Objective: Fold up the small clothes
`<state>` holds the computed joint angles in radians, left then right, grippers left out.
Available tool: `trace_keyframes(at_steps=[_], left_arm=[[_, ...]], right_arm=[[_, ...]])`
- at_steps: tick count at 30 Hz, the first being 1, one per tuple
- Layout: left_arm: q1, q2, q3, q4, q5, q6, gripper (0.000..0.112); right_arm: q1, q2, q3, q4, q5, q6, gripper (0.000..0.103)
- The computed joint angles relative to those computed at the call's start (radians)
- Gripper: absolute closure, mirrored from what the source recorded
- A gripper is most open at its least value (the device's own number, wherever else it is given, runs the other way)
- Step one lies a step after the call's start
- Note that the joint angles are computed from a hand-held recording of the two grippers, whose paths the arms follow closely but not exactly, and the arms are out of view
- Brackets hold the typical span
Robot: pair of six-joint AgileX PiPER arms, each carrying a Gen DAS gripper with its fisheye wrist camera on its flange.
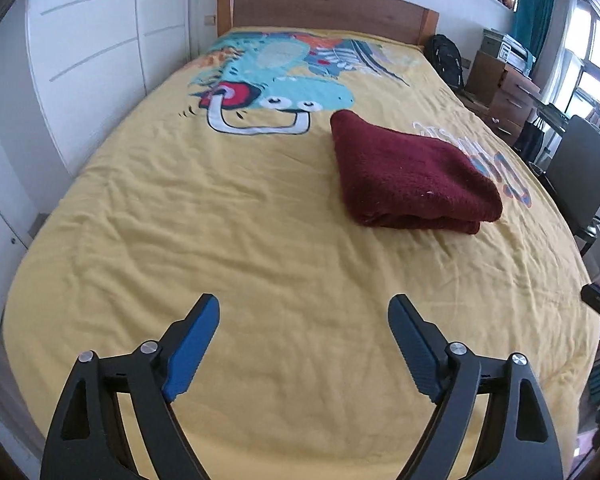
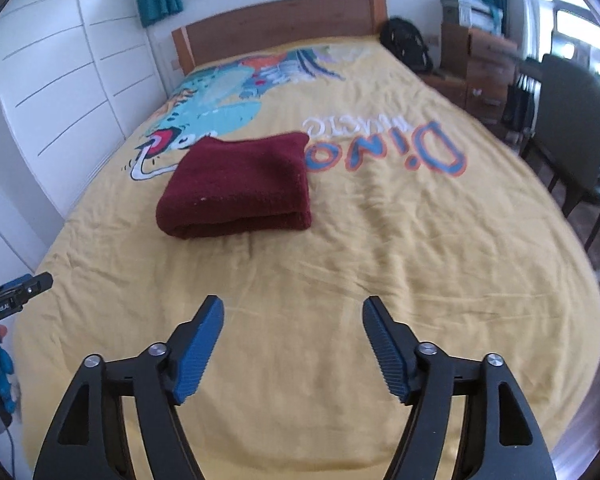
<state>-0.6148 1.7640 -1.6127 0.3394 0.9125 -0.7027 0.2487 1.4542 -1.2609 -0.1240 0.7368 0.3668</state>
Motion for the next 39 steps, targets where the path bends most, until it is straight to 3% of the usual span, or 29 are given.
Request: trace_keyframes(at_steps=[7, 12, 23, 39], left_arm=[[-0.065, -0.106, 0.141, 0.143, -0.026, -0.132, 0.014], [-0.116, -0.158, 0.2, 0.23, -0.01, -0.215, 0.011], [-0.216, -0.24, 0.231, 0.38, 0.048, -0.342, 0.011], [-0.293, -0.279, 0.241, 0.475, 0.143, -0.43, 0.011]], right_arm=[[0.132, -0.103, 0.079, -0.233, 0.029, 0.211, 0.019], [0.182, -0.157, 0.13, -0.322, 0.041, 0.317, 0.0], [0.224, -0.272, 0.167, -0.383, 0.109, 0.396, 0.0], [0.28, -0.357, 0.152, -0.459, 0.221, 0.451, 0.0]])
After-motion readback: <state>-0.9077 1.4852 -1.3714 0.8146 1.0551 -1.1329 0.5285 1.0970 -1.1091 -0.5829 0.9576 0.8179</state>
